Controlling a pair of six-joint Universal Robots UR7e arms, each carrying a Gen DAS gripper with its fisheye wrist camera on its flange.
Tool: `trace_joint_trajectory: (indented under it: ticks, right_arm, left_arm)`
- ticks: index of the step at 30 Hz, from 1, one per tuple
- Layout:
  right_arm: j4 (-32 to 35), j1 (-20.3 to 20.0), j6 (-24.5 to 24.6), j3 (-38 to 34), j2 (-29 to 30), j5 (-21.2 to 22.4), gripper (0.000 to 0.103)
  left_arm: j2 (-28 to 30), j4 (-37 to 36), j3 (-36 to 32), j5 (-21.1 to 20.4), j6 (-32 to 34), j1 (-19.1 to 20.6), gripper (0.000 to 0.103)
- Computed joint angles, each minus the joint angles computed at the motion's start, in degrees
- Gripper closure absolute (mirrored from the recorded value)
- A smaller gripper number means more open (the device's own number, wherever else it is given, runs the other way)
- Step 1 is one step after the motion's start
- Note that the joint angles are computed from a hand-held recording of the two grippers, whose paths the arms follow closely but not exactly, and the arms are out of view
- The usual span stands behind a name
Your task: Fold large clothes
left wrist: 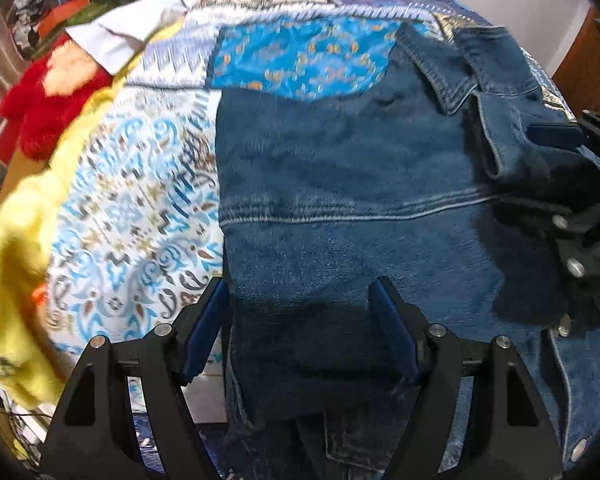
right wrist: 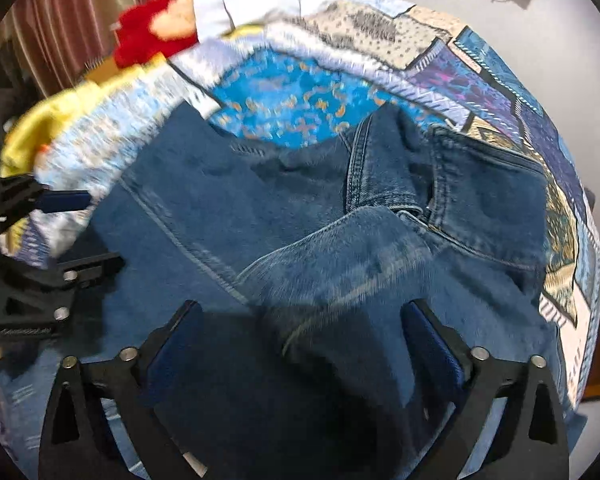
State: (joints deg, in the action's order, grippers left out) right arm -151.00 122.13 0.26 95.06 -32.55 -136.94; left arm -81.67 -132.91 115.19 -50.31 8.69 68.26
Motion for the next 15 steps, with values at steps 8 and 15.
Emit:
trace_joint_trajectory:
  ticks: [8, 15]
  right_arm:
    - [-5.46, -0.08, -0.09, 2.62, -2.32, 0.22, 0.082]
    - [-13.90, 2.53, 0.18, 8.72, -10.56, 1.53, 0.087]
  left_arm:
    - [0.73, 0.18, -0.71, -2.78, -2.34, 2.13, 0.029]
    - [-1.24, 1.10, 0.58, 2.35, -2.47, -1.67, 0.029]
